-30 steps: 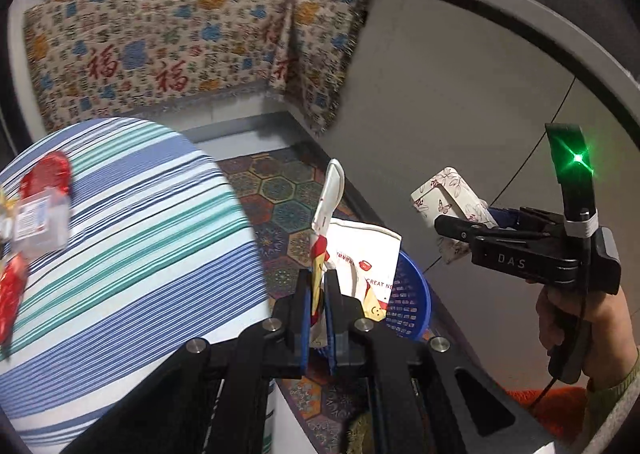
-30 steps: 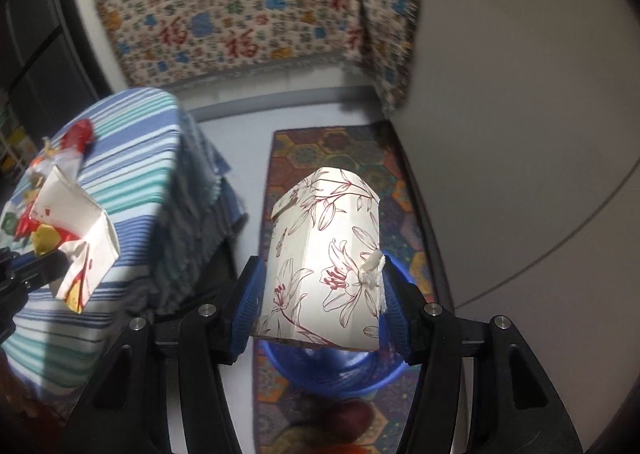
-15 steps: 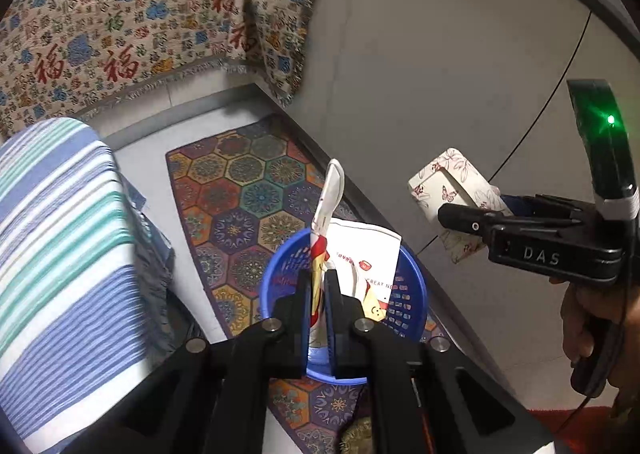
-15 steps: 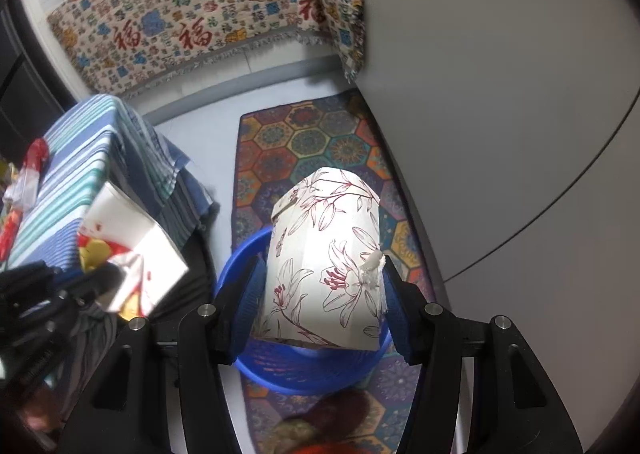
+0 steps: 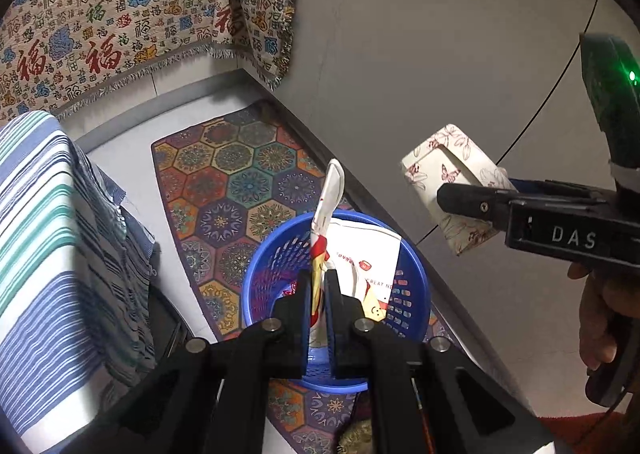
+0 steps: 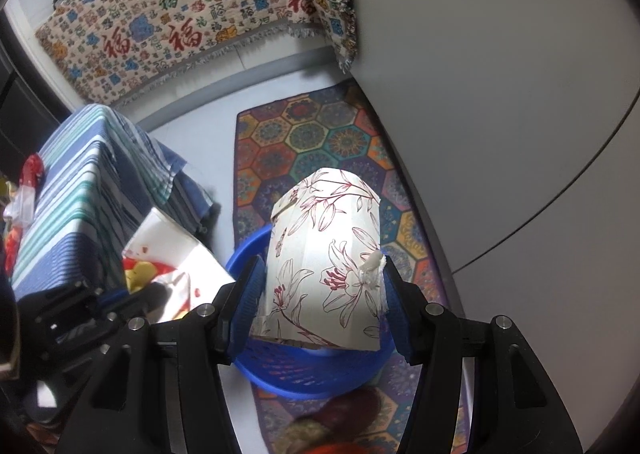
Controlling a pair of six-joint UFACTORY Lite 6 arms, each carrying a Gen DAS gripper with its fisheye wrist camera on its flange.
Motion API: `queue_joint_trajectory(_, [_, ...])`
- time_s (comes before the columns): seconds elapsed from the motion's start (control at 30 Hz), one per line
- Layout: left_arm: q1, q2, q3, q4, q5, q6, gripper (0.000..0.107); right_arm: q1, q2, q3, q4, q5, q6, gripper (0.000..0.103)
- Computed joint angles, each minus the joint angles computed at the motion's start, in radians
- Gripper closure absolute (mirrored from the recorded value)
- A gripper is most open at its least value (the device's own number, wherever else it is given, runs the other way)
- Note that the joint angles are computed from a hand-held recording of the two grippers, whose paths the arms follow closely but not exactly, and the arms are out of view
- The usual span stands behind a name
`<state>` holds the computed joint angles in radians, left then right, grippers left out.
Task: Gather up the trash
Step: 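Carry the wrapper and cup to the blue wastebasket and open both tools, then move both tools back over the table toward the milk carton and red wrapper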
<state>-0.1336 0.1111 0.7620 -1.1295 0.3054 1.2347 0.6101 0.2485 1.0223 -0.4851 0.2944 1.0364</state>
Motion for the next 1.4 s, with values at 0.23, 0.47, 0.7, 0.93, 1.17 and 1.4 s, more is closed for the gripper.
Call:
queue_joint_trajectory(0.23, [-0.012, 0.067, 0.021, -0.101, -0.002, 0.116, 0.099, 0.015, 0.031, 0.035, -0.061, 0.026, 0.109, 0.040])
queue_joint_trajectory(0.47, [-0.046, 0.205, 0.075, -0.297, -0.026, 0.307, 0.054, 0.010, 0.041, 0.031, -0.219, 0.015, 0.297, 0.030])
queue_joint_trajectory(0.7, [0.015, 0.086, -0.009, -0.234, 0.013, 0.259, 0.054, 0.047, -0.025, 0.013, -0.462, 0.132, 0.534, 0.022])
queue_joint_trajectory(0.93, [0.467, -0.455, -0.209, 0.145, 0.421, 0.097, 0.049, 0.203, -0.038, 0.091, -0.582, 0.332, 0.594, 0.015])
queue_joint_trajectory(1.17, [1.199, -0.456, -0.125, 0.347, 0.766, 0.387, 0.048, 0.443, 0.116, 0.392, -0.585, 0.522, 0.547, 0.010])
queue_joint_trajectory(1.4, [1.638, -0.054, 0.226, 0.382, 0.787, 0.597, 0.048, 0.659, 0.619, 1.110, -0.443, 0.574, 0.298, 0.009])
